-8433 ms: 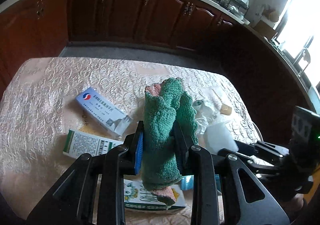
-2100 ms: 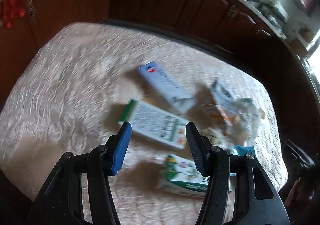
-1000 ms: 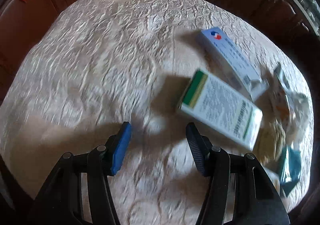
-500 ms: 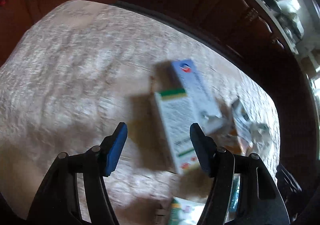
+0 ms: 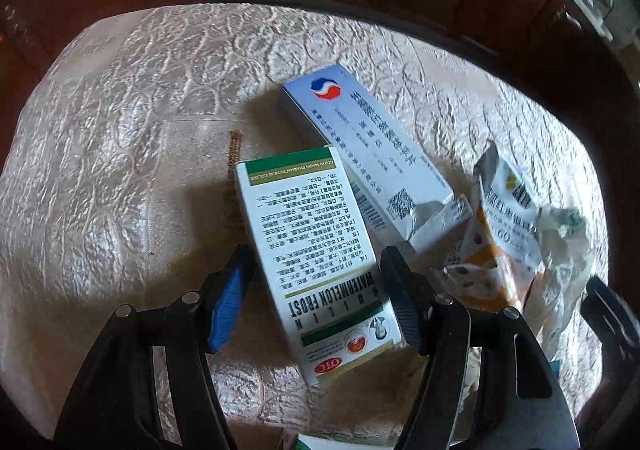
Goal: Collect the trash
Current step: 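Grasp the white-green medicine box with the left tool while the right tool grasps the crumpled white tissue, then carry the box and tissue over the white bin and open both tools to drop them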
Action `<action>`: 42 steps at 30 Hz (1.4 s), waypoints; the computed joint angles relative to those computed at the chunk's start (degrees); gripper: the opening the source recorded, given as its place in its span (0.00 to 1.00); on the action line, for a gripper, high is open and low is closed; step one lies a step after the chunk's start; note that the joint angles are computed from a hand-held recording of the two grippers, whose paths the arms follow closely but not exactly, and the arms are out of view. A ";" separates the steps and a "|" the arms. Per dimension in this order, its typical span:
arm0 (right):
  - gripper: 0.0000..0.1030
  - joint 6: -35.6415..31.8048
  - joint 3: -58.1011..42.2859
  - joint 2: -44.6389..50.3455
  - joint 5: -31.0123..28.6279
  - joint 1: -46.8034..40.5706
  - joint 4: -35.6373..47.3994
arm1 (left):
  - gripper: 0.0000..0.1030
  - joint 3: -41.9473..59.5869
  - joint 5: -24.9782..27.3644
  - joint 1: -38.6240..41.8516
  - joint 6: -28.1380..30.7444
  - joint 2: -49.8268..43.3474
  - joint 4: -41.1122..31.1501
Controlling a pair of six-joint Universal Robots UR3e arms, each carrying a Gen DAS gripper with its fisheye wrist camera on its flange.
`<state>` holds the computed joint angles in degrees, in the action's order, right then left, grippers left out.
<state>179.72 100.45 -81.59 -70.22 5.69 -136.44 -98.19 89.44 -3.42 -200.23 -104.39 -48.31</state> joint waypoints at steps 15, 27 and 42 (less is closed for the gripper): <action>0.23 -3.31 4.95 -6.42 11.63 -6.04 -0.41 | 0.56 -13.95 -4.82 4.80 3.50 17.54 7.24; 0.23 -13.16 10.70 -24.77 28.04 -21.35 17.89 | 0.55 -4.91 -2.89 -4.40 2.93 22.06 0.43; 0.23 -28.78 9.90 -41.90 32.85 -36.42 42.62 | 0.54 7.40 0.84 -17.95 0.14 13.76 -0.14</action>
